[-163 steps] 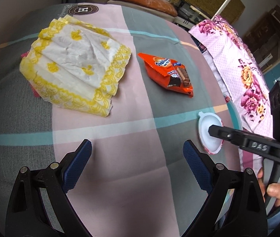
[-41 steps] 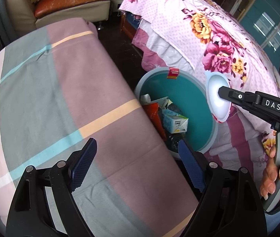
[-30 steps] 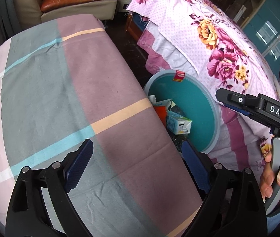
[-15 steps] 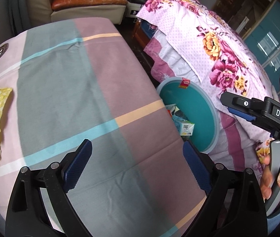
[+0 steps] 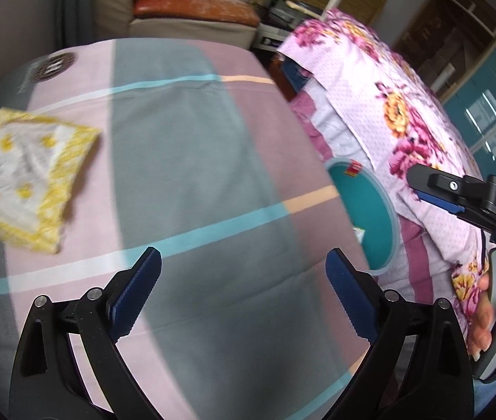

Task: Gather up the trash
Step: 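Move both tools back to the yellow-bordered napkin and pink wafer packet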

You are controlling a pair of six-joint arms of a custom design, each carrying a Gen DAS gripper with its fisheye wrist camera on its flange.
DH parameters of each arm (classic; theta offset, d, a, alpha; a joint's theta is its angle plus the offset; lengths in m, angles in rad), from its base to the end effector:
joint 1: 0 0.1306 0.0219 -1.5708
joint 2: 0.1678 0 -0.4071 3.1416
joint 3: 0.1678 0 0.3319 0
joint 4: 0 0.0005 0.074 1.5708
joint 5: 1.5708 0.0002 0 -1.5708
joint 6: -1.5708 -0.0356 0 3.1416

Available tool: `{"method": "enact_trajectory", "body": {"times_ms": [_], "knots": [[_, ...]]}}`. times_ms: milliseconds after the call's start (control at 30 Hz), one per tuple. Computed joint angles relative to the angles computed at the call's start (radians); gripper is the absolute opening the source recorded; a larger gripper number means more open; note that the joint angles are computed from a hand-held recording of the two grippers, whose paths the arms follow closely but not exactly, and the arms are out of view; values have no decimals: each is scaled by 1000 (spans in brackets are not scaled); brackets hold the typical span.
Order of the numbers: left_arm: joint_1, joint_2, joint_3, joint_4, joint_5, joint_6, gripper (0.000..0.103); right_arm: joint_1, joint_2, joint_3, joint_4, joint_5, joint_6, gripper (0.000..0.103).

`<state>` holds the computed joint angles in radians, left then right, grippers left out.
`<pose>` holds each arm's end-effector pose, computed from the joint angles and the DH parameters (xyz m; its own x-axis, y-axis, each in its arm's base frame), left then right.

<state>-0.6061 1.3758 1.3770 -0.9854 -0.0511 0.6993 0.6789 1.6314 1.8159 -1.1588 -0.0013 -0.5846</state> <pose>0.3321 -0.2286 0.4466 -0.8751 -0.1756 -0.4510 -0.0230 0.9459 -0.3237 0.3908 0.3147 0.4972 -0.8838 -0.0040 -0.4679 -0.1688 0.9353 0.3109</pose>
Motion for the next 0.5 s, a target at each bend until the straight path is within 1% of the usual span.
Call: {"method": "enact_trajectory", "body": {"times_ms": [167,333,367,400,467,500], "knots": [[90,-94,-94,14,6,4,95,58,89,142,-75,-6,32,73],[228,-203,-195,3,23,-10,95,125,224,350,-176,-20,112,74],[265,-225,-215,0,29,-20,95,143,276,429,-214,-28,144,75],[287,-238,-227,-5,30,-27,95,152,300,463,-229,-31,154,75],[348,-266,-252,-20,34,-55,96,175,393,612,-303,-51,201,75],[383,-281,-266,-25,41,-73,96,186,433,682,-340,-53,209,75]]}}
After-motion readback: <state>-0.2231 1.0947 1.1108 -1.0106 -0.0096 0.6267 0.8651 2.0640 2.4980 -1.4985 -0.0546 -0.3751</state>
